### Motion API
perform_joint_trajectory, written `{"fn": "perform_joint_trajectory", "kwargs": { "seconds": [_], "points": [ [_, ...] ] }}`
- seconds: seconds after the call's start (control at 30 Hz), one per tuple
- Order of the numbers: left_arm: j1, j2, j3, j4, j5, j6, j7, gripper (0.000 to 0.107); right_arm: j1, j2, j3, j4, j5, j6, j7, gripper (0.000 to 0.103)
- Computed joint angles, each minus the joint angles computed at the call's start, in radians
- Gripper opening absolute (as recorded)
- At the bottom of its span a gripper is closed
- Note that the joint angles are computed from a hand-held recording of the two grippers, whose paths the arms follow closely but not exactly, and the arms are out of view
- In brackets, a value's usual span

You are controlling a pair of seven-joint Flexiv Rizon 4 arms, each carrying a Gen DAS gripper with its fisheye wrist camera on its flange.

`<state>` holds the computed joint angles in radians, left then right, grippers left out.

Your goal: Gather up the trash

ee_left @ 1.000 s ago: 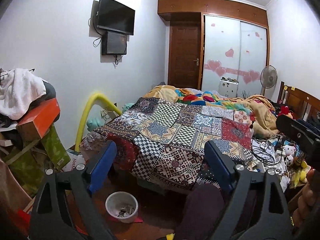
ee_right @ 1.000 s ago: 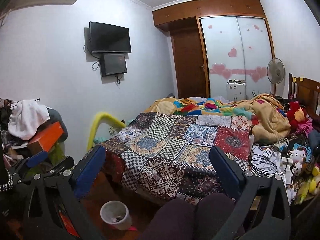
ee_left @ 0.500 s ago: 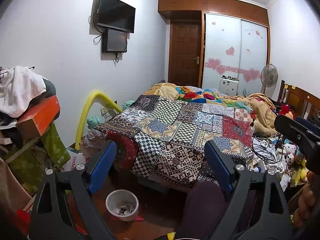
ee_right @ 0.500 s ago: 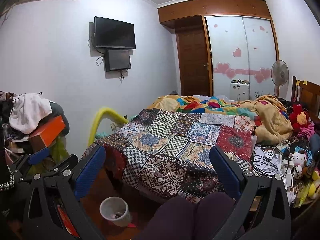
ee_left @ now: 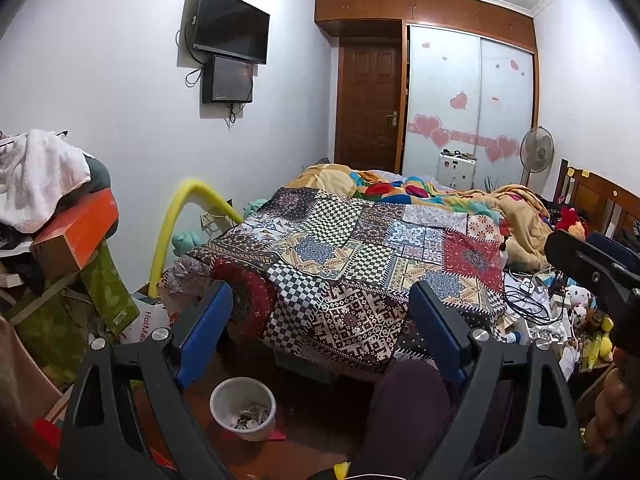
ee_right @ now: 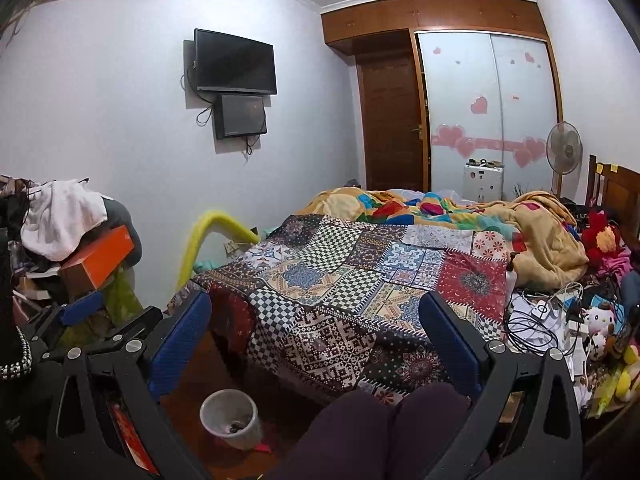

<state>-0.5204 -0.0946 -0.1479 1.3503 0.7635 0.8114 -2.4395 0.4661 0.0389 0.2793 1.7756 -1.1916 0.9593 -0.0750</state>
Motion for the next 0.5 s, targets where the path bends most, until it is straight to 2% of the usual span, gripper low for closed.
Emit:
{"fn": "perform_joint_trajectory", "kwargs": {
  "seconds": [0.5],
  "points": [
    [0.009, -0.003, 0.006, 0.017, -0.039, 0.035, 0.016, 0.091, 0.013, -0.011, -0.001, -0.014, 0.020, -0.008, -0.021, 0.103]
  ]
}}
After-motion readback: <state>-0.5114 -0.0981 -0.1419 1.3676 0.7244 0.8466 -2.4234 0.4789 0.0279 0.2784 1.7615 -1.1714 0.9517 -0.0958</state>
